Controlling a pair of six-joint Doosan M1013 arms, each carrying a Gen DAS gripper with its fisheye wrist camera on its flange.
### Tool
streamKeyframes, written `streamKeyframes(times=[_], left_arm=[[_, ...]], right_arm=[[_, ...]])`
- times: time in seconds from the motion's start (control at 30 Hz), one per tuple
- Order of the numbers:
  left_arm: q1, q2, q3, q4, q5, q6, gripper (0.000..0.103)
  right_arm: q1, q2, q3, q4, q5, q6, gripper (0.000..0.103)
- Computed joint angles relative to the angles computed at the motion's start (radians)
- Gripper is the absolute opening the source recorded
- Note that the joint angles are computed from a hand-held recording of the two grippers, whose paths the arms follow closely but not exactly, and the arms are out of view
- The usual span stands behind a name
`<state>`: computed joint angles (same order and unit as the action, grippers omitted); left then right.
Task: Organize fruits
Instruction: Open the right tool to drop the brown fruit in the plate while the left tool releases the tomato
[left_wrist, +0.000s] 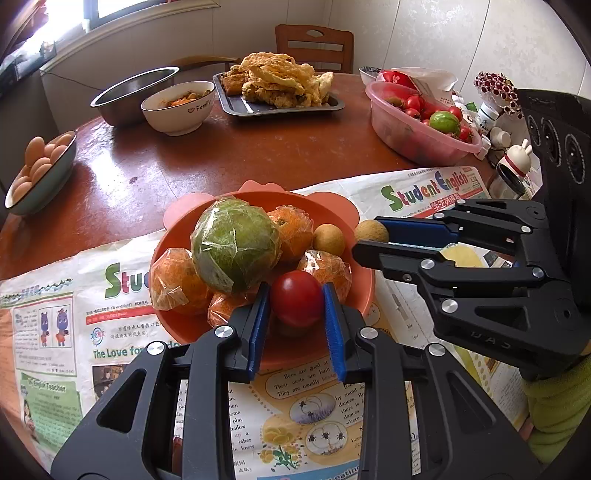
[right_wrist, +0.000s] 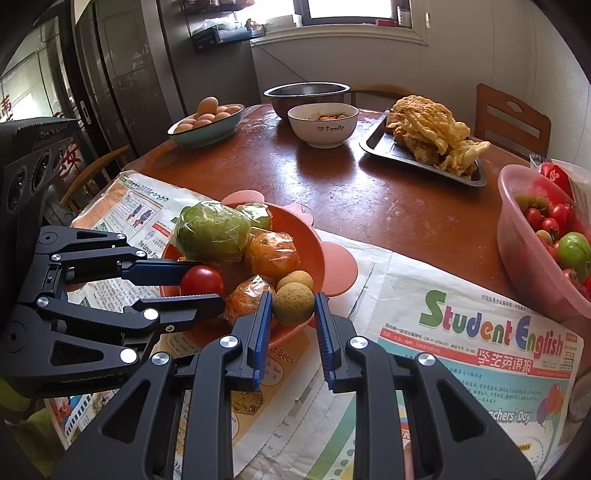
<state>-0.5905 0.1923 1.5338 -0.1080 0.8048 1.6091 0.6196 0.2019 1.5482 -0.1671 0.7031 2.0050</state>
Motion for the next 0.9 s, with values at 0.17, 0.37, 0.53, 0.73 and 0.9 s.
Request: streamKeyframes(times=[0.17,0.37,0.53,0.73,0.9], left_arm=[[0.0,-0.002,0.002,-0.008,0.0,0.007,0.024],[0.001,-0.004,0.004,-0.009,0.0,0.012,0.026],[0.002,-0.005,0.004,-0.011,0.002,0.013,0.026],[0.002,-0.006,0.005,-0.012,0.001,0.015,0.026],[0.002,-0.006,0.006,-0.012,-0.001,0.014,0.026]], right_arm=[[-0.004,0.006,-0.002,0.021,0.001,-0.014,0.023],[-0.006,0.009,-0.001,0.035,0.001,-0.022,0.023],[-0.003,0.011,-0.004,0.031,0.005,-0.021,0.023],[-0.003,0.012,-0.007,0.025,0.006,-0.015,0.023],[-0.002,0.007,-0.007,0.009,0.005,0.003,0.028]])
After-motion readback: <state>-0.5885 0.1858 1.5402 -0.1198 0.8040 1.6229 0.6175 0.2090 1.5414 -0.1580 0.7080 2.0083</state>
